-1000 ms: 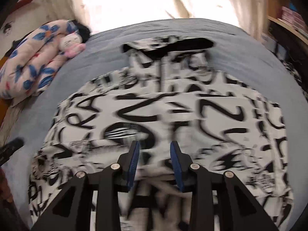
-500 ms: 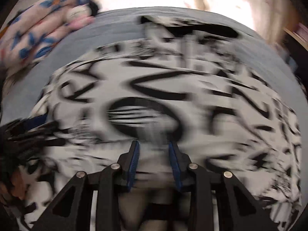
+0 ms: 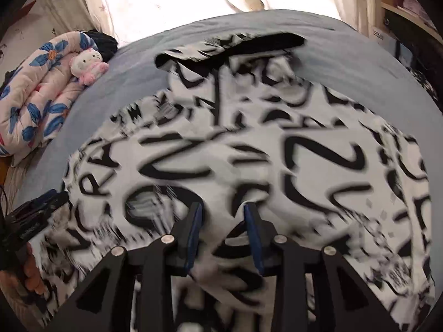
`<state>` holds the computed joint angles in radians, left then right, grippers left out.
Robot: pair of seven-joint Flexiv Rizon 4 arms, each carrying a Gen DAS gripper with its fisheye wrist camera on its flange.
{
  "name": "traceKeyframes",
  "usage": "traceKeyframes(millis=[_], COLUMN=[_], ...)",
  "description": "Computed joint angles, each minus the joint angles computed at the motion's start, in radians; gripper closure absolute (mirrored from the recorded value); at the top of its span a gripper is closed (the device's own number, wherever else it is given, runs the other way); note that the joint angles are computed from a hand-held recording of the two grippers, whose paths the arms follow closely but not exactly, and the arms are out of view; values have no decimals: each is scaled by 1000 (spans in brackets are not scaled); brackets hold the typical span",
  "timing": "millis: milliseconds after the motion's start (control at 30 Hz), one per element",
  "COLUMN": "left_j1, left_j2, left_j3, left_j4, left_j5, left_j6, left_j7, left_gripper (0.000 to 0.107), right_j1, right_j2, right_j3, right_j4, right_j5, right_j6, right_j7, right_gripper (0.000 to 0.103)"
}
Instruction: Fold large clothes
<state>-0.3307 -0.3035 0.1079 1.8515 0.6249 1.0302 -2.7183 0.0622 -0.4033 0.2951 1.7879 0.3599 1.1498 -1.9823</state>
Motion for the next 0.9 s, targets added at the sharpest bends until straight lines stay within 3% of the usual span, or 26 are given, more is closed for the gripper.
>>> traceKeyframes(millis=[167, 367, 433, 533, 733, 900], left_j1=[23, 8, 15, 32, 15, -13], left_j2=[-94, -160, -159, -152, -125, -28], left_j3=[4, 51, 60, 65, 61, 49], left_j4=[-90, -137, -118, -75, -65, -5], left_j5=[-63, -70, -72, -90, -127, -115], left_j6=[-19, -60, -26, 55, 16, 13], left_j7=[41, 54, 50, 67, 101, 81], left_gripper=[56, 55, 52, 53, 52, 52], right_j1=[39, 107, 78, -22, -73, -112], right_j2=[-46, -124, -137, -148, -99, -11], right_j3=[13, -72, -60, 23, 35, 22], right_j4=[-67, -86, -87, -124, -139, -118], right_j5=[-6, -158, -174, -113, -28, 84], right_j6=[-13, 17, 36, -16, -124, -240], right_j7=[32, 155, 152, 79, 53, 3], right_gripper=[69, 72, 73, 77, 74, 73])
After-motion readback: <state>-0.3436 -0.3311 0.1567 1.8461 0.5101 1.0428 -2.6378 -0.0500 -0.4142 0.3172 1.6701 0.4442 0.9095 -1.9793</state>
